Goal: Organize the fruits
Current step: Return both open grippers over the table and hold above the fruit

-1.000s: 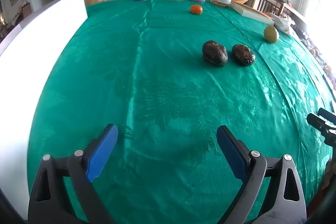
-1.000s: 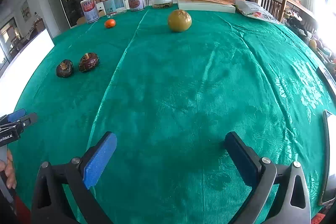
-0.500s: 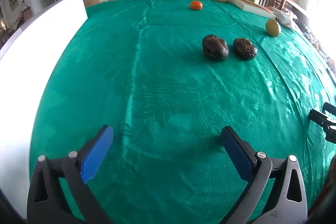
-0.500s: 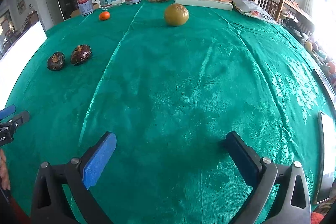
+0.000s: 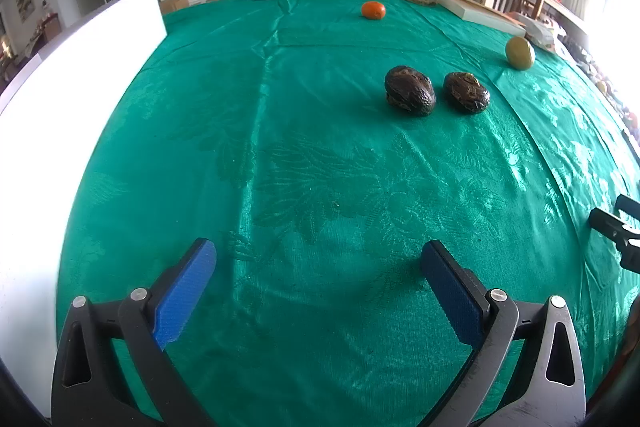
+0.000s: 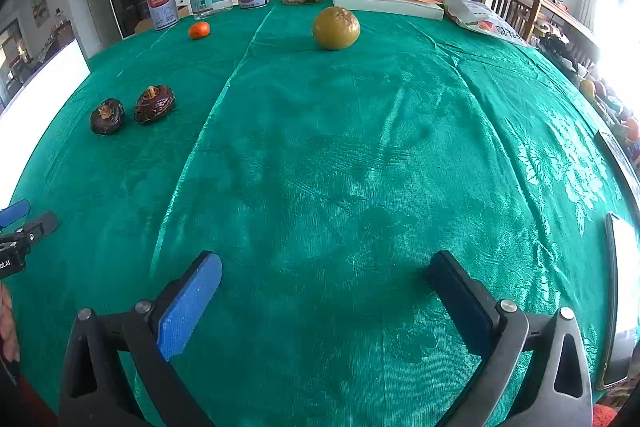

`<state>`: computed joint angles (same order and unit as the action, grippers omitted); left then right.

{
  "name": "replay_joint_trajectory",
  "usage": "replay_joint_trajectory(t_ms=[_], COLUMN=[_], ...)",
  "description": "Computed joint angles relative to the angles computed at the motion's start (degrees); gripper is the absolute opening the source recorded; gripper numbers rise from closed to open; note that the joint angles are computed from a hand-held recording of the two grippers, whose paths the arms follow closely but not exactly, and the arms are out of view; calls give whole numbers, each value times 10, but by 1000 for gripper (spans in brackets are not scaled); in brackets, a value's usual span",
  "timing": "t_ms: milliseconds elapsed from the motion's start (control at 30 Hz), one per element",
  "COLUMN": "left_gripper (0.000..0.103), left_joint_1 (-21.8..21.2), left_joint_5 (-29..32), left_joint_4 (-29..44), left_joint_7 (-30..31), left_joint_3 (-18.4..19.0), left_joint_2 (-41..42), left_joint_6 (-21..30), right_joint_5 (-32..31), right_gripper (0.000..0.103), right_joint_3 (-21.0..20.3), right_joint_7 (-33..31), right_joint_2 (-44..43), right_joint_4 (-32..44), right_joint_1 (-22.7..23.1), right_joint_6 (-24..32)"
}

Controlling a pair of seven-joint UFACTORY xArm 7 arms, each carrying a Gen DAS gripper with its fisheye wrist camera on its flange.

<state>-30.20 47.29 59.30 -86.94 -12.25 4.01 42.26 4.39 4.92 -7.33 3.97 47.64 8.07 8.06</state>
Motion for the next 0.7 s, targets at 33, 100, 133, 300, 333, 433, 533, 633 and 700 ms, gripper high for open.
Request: replay_joint_trajectory(t_ms=[33, 100, 133, 300, 333, 433, 533, 633, 700], left_gripper=[102, 102, 102, 102, 102, 102, 102, 102, 102], left_joint_1=[0, 0, 0, 0, 0, 0, 0, 0, 0], left_joint_5=[0, 0, 0, 0, 0, 0, 0, 0, 1], left_joint_4=[0, 0, 0, 0, 0, 0, 0, 0, 0], left_joint_7=[0, 0, 0, 0, -1, -1, -1, -1, -1], left_joint_3=[0, 0, 0, 0, 0, 0, 0, 0, 0], left_joint_2=[0, 0, 0, 0, 0, 0, 0, 0, 0], left_joint_6=[0, 0, 0, 0, 0, 0, 0, 0, 1], right_joint_5=[0, 0, -2, 11, 16, 19, 20, 21, 20], right_gripper=[103, 103, 103, 103, 103, 103, 103, 103, 103], right_joint_3=[0, 0, -1, 1, 2, 2, 2, 2, 1], right_joint_7=[0, 0, 3, 1, -2, -4, -5, -6, -5], right_joint_2=[0, 0, 0, -1, -1, -1, -1, -1, -1], right_joint_4=[0, 0, 0, -2, -2, -3, -2, -2, -2], right_joint_1=[0, 0, 0, -2, -3, -3, -3, -3, -3], right_joint_6=[0, 0, 0, -4, -5, -6, -6, -6, -6])
